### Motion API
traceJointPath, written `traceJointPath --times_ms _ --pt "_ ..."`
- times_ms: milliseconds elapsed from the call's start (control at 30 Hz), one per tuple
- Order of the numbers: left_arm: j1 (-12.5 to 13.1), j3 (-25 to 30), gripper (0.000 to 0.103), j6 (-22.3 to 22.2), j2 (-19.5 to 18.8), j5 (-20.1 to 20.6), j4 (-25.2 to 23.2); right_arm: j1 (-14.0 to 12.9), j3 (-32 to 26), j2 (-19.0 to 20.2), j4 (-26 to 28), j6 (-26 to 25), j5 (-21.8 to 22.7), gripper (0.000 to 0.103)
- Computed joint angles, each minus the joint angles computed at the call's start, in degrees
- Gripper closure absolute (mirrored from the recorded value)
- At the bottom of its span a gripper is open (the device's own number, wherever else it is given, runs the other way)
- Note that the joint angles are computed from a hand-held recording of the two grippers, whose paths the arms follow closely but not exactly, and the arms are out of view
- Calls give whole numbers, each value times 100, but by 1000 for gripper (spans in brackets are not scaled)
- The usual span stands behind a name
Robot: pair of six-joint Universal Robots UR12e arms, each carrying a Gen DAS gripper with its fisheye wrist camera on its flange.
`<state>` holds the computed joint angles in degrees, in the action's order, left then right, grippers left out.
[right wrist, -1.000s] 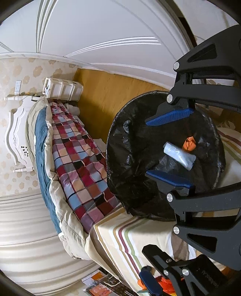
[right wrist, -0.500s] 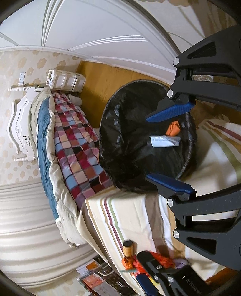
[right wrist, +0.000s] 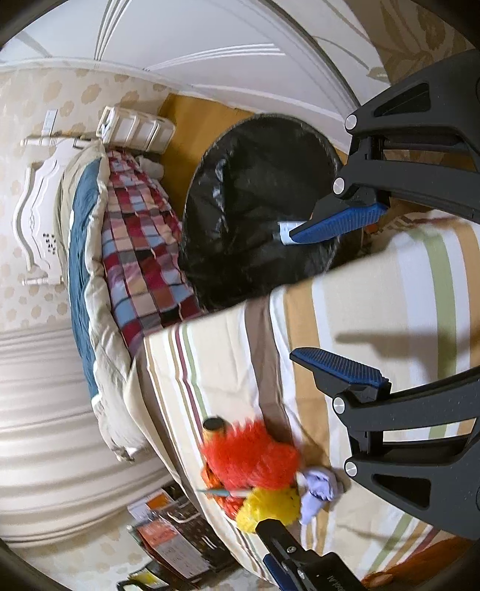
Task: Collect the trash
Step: 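Return to the bed and grasp the red foam mesh net with the right tool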
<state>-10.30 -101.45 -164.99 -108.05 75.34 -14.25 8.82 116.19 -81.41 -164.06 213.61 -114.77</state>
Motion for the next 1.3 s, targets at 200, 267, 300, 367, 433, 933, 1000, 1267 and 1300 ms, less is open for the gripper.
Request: traceJointPath --times_ms 200,267,300,367,433,933,1000,1267,1300 --pt "197 -37 25 -97 -14 159 -20 109 -210 155 -8 -227 134 46" --pt "244 -35 25 -132 -26 211 -27 132 -282 208 -25 -287 202 46" --pt "272 -31 25 -158 -35 240 -30 143 -317 231 -35 -319 241 46" --pt "324 -37 25 -193 -43 278 -12 179 -419 296 -61 -406 319 46" --pt "372 -30 25 -240 -57 334 34 207 -503 349 -83 -472 361 46" --pt "530 24 24 -430 -147 395 153 307 -1158 824 96 -786 552 39" --pt "531 25 24 -409 -153 349 147 297 -1191 852 153 -786 572 40" --pt "494 3 22 -371 -133 81 111 272 -1150 821 114 -870 605 61" --pt "486 5 22 -365 -133 54 108 271 -1128 802 99 -860 589 61"
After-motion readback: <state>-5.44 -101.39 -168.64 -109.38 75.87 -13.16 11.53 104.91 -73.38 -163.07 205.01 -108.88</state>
